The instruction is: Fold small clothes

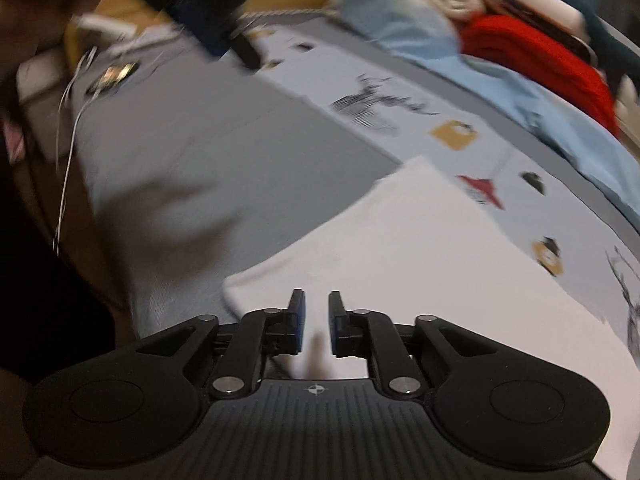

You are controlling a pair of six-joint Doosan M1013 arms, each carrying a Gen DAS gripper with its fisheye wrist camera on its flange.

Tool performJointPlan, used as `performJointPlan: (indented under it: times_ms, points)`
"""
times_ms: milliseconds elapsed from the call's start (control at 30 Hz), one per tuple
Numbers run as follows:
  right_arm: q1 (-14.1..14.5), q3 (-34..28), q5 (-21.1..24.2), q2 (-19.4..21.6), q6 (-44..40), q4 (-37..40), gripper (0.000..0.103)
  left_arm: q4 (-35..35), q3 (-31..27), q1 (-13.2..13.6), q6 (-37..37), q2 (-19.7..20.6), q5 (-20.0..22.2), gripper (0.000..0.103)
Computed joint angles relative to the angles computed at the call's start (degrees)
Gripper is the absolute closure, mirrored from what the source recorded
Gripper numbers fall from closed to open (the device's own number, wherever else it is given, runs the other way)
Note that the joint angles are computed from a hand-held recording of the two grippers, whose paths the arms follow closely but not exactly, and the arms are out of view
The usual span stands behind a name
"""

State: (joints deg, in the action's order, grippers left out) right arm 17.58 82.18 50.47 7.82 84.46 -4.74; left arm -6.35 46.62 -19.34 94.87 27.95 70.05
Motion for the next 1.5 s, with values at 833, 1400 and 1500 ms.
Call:
performJointPlan:
  times_ms: [833,1400,1500]
  points:
    - [-0.29,-0.21,-3.64,-0.21,-5.09,3.77,0.099,-14.5,-10.24,1.97,-5.69,8.66,12.51,0.029]
    - [-5.0,2.63,-6.41,-5.02,-8.05,15.32,0.099,-22.55,-34.93,-1.1,-15.51,26.82,28.94,0.055]
    - [-4.62,1.6,-5.87,-4.22,-7.02,15.12,0.099,-22.1,-39.02,-1.05,-14.63,28.62,30.98,0.082]
